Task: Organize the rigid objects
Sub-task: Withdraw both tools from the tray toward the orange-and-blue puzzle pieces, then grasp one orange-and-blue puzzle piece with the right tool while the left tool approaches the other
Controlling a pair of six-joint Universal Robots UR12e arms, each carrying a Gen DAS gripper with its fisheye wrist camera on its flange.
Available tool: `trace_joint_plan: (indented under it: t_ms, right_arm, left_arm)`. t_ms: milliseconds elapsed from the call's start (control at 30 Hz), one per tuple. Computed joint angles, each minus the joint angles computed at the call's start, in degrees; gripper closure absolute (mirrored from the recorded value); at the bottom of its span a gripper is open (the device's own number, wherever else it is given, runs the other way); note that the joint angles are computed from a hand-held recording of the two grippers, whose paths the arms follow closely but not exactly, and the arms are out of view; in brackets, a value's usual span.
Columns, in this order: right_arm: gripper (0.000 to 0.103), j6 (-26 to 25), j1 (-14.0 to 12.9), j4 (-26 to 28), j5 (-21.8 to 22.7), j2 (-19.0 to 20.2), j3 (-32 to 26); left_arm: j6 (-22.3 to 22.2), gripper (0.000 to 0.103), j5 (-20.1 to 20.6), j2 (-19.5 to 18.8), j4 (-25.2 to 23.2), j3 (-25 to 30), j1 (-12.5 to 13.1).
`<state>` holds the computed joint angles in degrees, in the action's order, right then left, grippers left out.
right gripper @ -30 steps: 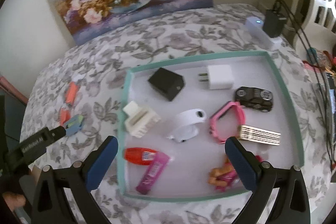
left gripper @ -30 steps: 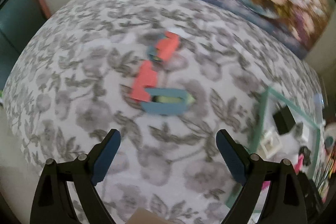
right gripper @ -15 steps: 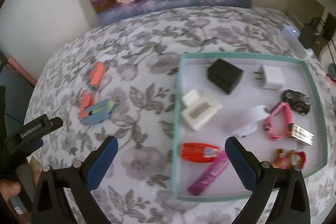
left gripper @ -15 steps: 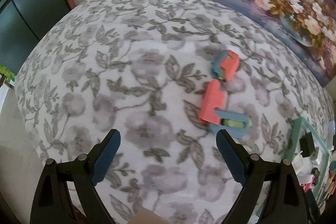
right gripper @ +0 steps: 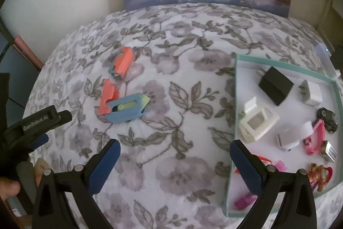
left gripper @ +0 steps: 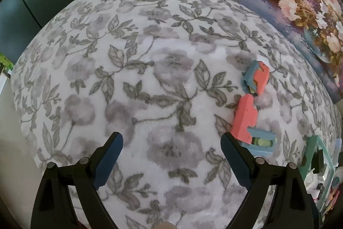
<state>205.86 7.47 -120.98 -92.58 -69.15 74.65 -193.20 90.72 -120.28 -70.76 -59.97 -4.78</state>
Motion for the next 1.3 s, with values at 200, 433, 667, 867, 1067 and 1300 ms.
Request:
trace_joint_plan:
  t_ms: [200, 433, 667, 867, 1067, 1300]
  right_arm:
    - [0.0, -0.1, -0.1, 1.4, 2.0, 2.5, -2.3]
    - [0.0, -0.9, -0.9, 2.0, 0.7, 4.1, -4.8]
    - [0.0, 0.5, -2.6, 2.4, -0.2, 3.9, -5.1]
    - [0.0, 1.2, -3.8, 2.5, 0.1, 3.3, -4.2]
    - [0.0, 0.5, -4.4, 3.1, 0.5, 3.8, -4.9]
    - [0.0, -0.3, -4.4, 4.5, 0.8, 5.3, -6.9]
  left_arm:
    - [1.7, 0.01, -2.0, -1.5, -0.8, 1.5, 0.4]
    - [9.1, 0.01, -4.6, -3.0, -1.4, 2.8, -0.5]
    - [21.8, 0.01, -9.5, -3.6, -2.8, 3.0, -1.9]
    - [29.2, 0.01, -6.9, -3.8, -0.9, 2.7, -4.2]
    - [28.4, 0.012, -7.0, -4.9, -0.3, 3.6, -5.1]
    - [27.5, 0.028, -8.7, -6.3, 0.4, 5.5, -4.8]
